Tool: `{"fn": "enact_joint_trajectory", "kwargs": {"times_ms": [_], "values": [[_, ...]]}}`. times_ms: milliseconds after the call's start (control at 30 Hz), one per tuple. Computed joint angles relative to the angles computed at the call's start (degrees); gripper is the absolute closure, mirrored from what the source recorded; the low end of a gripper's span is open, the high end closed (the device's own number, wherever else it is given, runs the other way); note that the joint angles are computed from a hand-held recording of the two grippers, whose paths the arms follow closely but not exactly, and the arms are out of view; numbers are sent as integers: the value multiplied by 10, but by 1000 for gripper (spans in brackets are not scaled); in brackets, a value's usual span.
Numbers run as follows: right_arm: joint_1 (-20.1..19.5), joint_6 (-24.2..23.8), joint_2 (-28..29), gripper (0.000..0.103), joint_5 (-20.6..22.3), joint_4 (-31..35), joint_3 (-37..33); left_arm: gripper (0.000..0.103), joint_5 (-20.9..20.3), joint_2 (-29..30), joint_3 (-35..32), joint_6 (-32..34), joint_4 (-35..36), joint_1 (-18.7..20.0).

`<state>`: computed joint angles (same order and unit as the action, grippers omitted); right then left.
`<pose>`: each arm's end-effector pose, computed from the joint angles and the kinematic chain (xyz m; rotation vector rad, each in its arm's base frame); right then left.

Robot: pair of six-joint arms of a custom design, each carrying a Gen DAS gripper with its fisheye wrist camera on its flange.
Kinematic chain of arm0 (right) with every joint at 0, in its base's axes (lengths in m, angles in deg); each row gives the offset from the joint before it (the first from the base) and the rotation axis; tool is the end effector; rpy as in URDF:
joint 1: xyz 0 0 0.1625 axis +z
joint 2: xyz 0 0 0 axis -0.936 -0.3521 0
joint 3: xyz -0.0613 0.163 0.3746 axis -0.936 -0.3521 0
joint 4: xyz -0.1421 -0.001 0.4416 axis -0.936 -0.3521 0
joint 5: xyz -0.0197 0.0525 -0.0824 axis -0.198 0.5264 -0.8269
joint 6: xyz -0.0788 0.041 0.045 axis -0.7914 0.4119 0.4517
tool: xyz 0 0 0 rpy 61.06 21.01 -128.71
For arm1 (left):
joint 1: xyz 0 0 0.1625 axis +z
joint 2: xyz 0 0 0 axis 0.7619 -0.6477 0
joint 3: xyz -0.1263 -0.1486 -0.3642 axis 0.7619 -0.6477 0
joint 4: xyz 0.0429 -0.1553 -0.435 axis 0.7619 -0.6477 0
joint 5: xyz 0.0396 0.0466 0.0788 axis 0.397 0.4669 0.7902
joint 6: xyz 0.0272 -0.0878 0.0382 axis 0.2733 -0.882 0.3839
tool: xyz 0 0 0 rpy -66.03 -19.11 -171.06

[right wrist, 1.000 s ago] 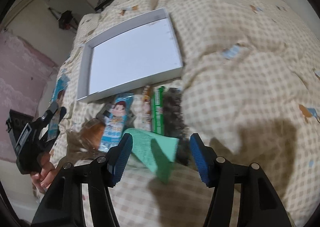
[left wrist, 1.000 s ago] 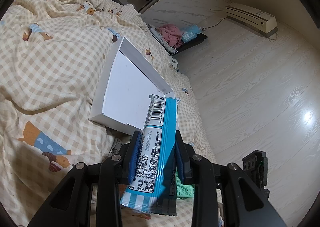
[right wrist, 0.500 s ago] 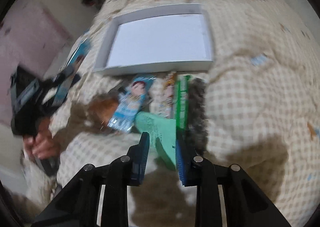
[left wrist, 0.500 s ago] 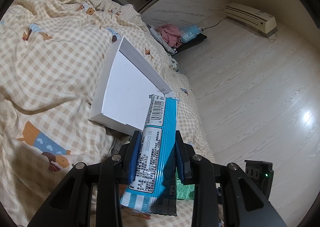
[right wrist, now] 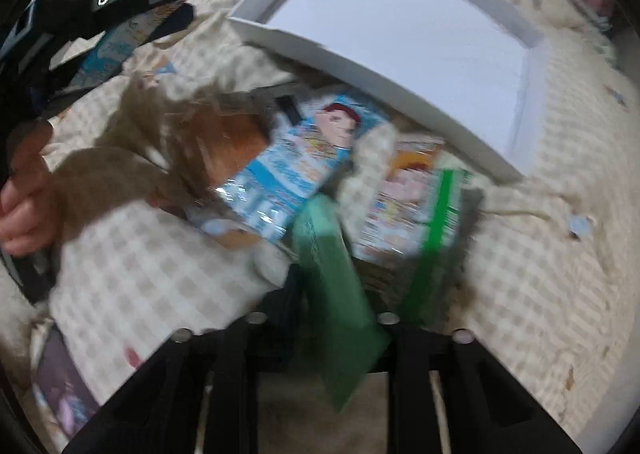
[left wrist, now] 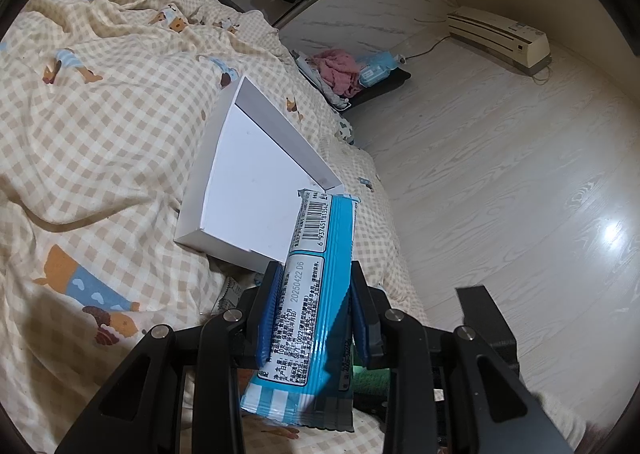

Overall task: Organize objects
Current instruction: 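Lift the mint-green tube upright with the right gripper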

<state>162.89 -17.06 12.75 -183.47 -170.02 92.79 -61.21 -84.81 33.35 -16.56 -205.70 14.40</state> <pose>0.1165 -0.7692 0.2636 0.4017 -2.3970 0.0662 -0.2936 -0.8678 0.0768 -0.5363 -2.7570 0.5293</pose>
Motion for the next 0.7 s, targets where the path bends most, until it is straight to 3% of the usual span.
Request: {"fn": "enact_joint_trajectory", "kwargs": {"times_ms": [133,200,433,700], "values": [[0,21,12,87,3,11,-18,70,2,-2,3,1,-2,-1],[-6,35,-2,87,28,-8,-4,70,3,-2,3,0,-2,-1],[-58,112,-92,87,219,-91,83,70,36,-13,28,-21,-41,-4],[-95,139,-143,87,347,-213,167,70,59,-22,44,-18,-54,-7]]}}
